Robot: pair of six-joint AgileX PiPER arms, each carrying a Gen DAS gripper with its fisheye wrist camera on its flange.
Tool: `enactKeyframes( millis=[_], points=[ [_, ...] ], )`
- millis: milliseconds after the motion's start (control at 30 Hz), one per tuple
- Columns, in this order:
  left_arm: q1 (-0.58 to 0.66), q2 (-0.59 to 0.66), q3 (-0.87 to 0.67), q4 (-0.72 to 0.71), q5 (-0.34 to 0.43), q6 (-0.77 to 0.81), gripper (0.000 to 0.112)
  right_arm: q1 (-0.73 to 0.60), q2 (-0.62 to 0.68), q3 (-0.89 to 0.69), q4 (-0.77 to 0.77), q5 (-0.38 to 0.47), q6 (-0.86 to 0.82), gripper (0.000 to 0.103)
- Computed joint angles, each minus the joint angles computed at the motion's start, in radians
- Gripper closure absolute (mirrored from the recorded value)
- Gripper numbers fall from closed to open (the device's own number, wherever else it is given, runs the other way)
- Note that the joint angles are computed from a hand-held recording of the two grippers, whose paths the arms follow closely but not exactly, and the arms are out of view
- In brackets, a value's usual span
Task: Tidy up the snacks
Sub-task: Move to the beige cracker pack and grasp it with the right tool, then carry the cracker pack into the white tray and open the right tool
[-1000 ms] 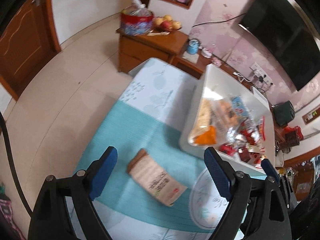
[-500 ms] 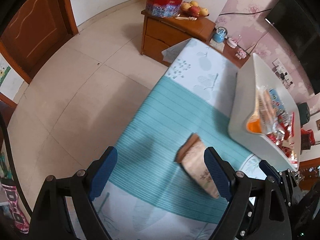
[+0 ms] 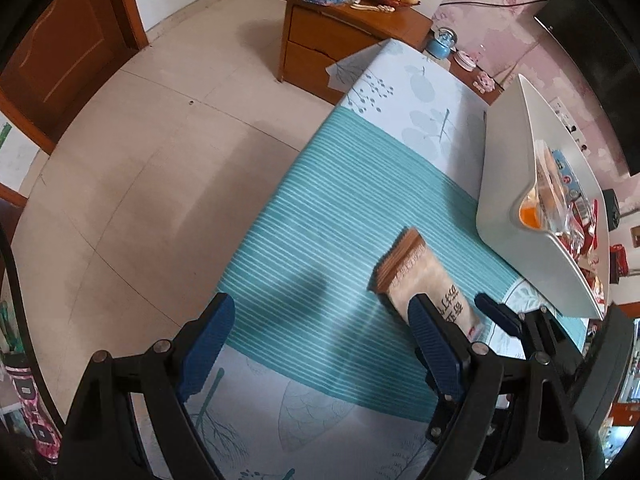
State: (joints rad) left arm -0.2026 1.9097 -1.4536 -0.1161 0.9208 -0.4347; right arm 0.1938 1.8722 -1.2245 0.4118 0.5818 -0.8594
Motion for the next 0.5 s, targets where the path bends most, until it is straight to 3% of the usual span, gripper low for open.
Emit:
enactKeyframes(
  millis=[300, 500],
  points=[
    [-0.013, 0.027, 0.000, -0.054, -0.008, 0.045, 0.024, 0.001, 0.042, -0.030, -0.033, -0.002, 0.044, 0.035],
    [-0.028, 0.032, -0.010, -0.070, -0.016, 0.055, 0.024, -0.015, 0.041, -0.031, 0.003, 0.024, 0.013, 0.041]
  ],
)
